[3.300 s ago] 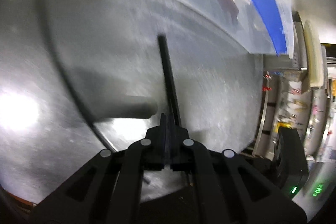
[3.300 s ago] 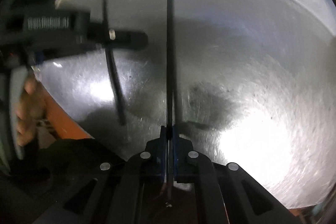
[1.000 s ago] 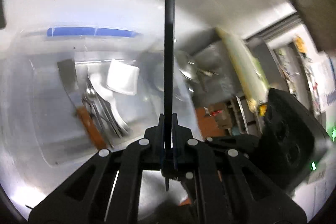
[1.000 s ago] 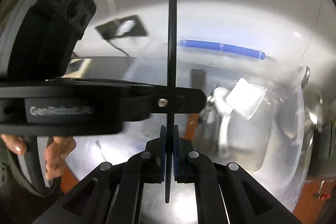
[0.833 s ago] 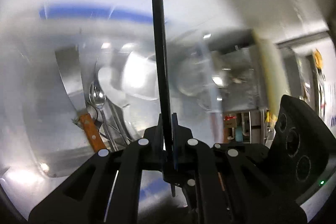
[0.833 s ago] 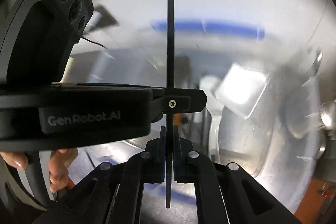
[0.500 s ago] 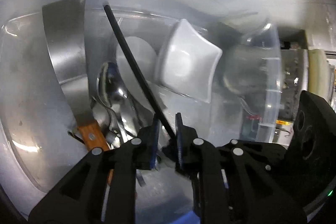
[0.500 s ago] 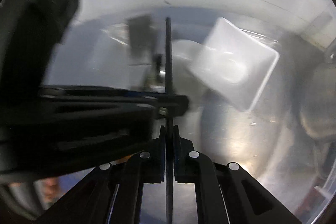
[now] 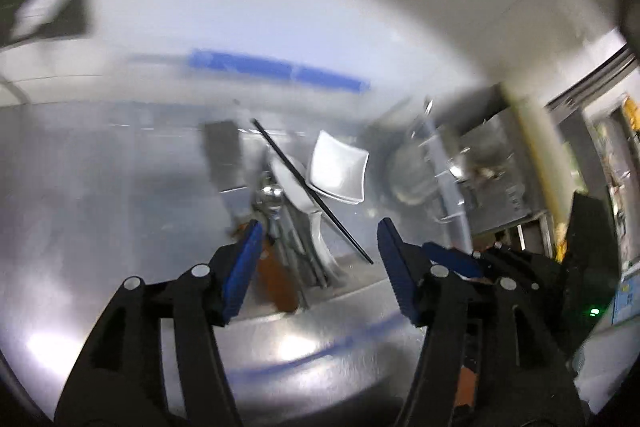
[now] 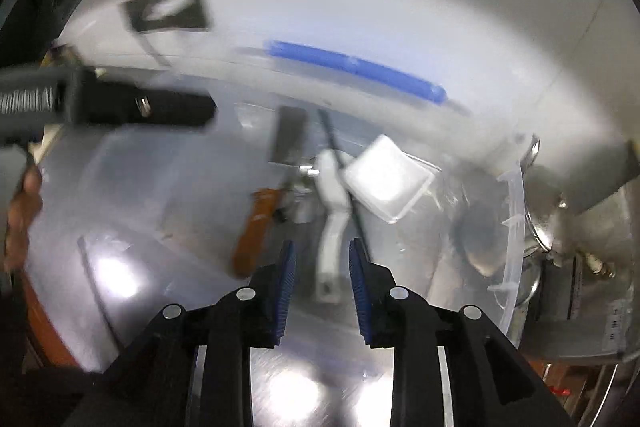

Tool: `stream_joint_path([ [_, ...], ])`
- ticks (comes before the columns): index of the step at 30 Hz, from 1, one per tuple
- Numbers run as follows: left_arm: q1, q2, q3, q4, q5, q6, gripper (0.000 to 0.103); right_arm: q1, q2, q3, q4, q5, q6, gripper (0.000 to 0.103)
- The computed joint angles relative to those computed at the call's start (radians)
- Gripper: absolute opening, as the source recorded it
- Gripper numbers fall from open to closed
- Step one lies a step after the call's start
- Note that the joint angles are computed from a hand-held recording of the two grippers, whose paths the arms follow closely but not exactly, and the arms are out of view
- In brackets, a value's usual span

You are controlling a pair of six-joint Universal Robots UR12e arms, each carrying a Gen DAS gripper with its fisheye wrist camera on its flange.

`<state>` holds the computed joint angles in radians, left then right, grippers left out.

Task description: Organize utensils

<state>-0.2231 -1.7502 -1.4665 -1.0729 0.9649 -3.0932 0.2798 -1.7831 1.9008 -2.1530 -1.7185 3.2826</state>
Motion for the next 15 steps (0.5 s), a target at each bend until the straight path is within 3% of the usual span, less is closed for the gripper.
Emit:
stream_joint_path([
  [2,0.035,0.06,-0.067,0.062,-0.006,-0.04,0.072,0.035,0.003,-0.012,-0.007,0.015,-0.042,0.043],
  [3,0.059,0.093,-0.104,0.088,0.002,-0.058,0.072,0.065,0.002,-0.012,-0.006,0.045,-0.069,0.044],
  [6,0.132,0.178,-0.21,0.119,0.013,-0.126,0.072,0.127,0.03,-0.012,0.025,0.129,-0.141,0.044],
  [10,0.238,0.28,-0.361,0.143,0.021,-0.258,0.072,0.224,0.123,-0.033,0.129,0.172,-0.193,0.044],
  [12,0.287,0.318,-0.422,0.127,0.025,-0.3,0.072,0.27,0.175,-0.045,0.178,0.173,-0.234,0.044],
  [15,0.355,0.371,-0.496,0.101,0.019,-0.348,0.072,0.325,0.233,-0.064,0.222,0.116,-0.274,0.044],
])
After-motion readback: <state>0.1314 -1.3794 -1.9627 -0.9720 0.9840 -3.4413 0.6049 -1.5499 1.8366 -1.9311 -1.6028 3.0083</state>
